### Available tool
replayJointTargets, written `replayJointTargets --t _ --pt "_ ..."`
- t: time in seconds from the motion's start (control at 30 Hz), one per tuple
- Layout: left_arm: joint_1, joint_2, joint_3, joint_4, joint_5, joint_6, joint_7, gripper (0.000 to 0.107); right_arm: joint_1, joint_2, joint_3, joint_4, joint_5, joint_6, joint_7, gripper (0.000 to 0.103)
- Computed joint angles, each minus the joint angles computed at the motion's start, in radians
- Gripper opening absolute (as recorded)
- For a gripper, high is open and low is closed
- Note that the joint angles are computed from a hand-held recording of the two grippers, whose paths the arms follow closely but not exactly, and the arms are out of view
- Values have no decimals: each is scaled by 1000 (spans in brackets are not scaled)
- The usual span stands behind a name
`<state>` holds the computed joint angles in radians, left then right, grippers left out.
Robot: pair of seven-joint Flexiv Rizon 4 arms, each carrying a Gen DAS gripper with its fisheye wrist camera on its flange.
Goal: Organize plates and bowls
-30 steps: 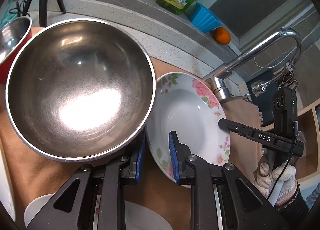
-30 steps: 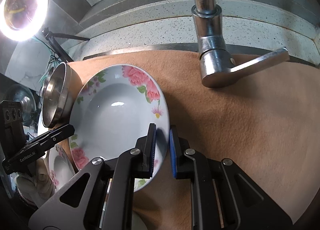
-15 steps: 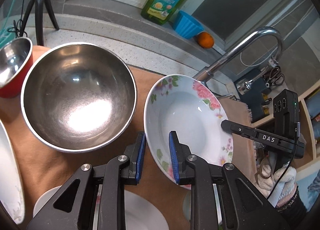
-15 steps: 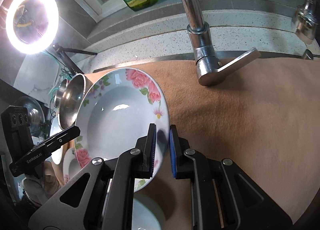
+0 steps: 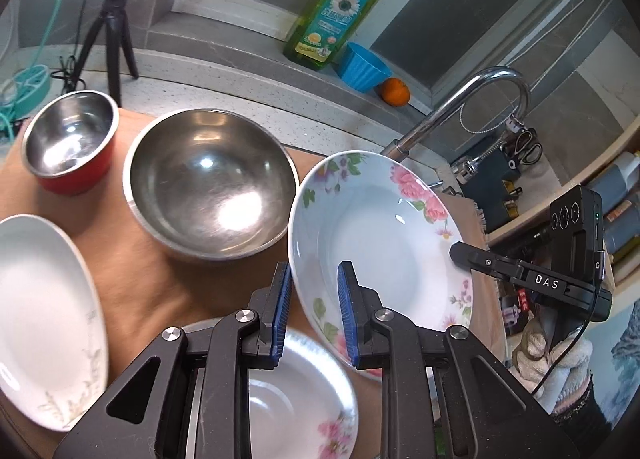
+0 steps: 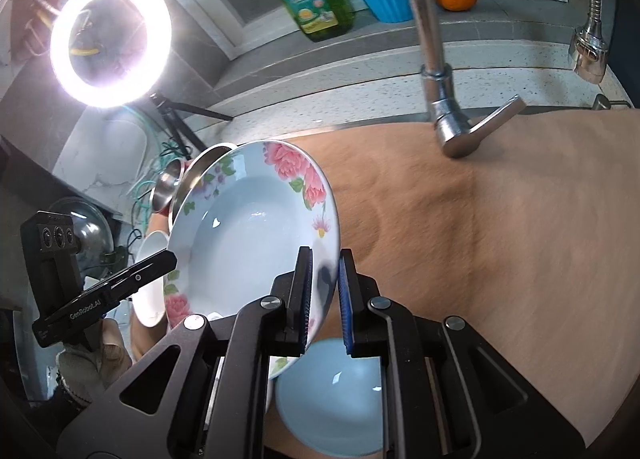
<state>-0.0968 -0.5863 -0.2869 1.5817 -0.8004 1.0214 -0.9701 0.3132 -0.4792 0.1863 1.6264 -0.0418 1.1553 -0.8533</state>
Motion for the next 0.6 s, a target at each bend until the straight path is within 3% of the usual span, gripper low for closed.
replayJointTargets --t 0.6 --pt "41 140 55 192 -112 -28 148 21 136 34 -19 114 -103 89 213 13"
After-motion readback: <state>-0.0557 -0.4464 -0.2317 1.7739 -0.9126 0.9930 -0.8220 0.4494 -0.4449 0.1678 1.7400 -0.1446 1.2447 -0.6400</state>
